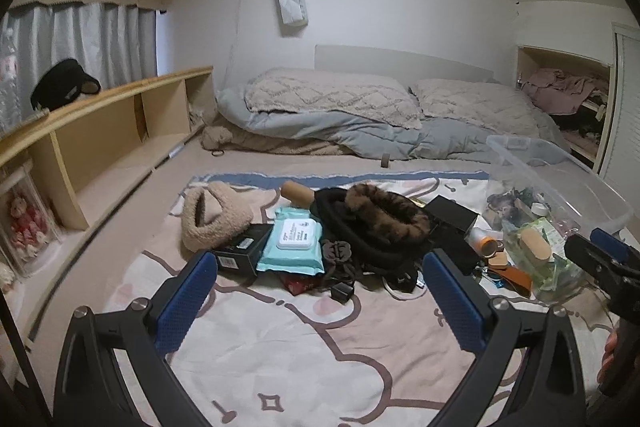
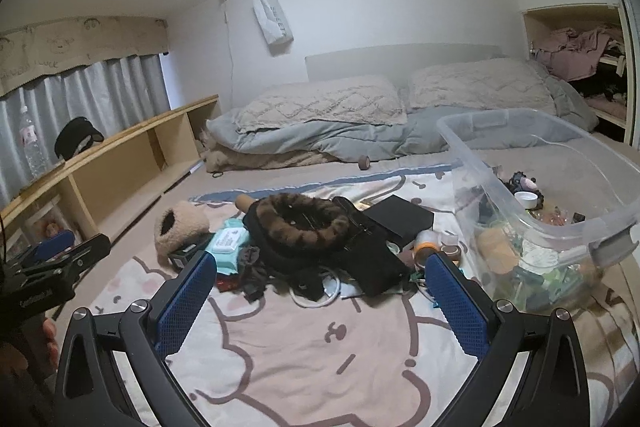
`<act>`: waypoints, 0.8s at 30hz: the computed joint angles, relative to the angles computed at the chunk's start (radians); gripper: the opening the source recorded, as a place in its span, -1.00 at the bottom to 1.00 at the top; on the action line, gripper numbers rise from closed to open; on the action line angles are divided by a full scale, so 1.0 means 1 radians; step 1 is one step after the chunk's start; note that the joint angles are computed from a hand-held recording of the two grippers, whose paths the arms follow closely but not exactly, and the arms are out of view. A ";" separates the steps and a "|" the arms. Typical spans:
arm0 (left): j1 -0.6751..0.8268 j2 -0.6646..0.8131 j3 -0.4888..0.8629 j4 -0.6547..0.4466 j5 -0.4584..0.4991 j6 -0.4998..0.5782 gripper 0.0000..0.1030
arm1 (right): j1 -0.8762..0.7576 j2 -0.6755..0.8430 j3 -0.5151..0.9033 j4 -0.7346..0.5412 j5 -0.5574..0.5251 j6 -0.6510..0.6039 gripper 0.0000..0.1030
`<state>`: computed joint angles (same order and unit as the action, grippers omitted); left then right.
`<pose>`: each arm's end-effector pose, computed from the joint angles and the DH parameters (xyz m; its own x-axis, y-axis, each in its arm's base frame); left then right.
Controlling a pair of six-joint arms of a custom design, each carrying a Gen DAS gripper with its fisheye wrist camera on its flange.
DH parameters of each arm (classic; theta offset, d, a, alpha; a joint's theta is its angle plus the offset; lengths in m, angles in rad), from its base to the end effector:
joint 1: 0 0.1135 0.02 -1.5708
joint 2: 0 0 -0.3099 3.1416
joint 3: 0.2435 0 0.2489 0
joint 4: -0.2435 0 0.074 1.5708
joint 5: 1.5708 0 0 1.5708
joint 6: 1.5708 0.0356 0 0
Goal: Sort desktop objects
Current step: 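Move both tools away from the bin toward the clutter on the bedspread, then sweep the right tool over the white plastic ring toward the green clothespin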
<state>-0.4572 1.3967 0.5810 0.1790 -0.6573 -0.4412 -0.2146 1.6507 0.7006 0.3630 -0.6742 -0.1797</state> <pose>0.2409 -0.0943 0.2232 -0.4434 -0.1586 -0.8822 -0.3104 0.9505 -0.0149 0.3162 -0.0462 0.2044 -0.4715 -0.0401 -0.8810 -0.4327 0.8810 0.1914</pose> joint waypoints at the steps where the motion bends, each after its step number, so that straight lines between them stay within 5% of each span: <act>1: 0.009 0.018 -0.001 0.018 0.013 0.002 1.00 | 0.000 0.022 0.003 0.016 0.005 -0.003 1.00; 15: 0.113 0.275 -0.057 0.283 0.141 -0.023 1.00 | 0.053 0.277 0.106 0.065 0.103 -0.052 1.00; 24: 0.130 0.475 -0.008 0.346 0.196 -0.046 1.00 | 0.166 0.471 0.319 -0.095 0.259 -0.081 1.00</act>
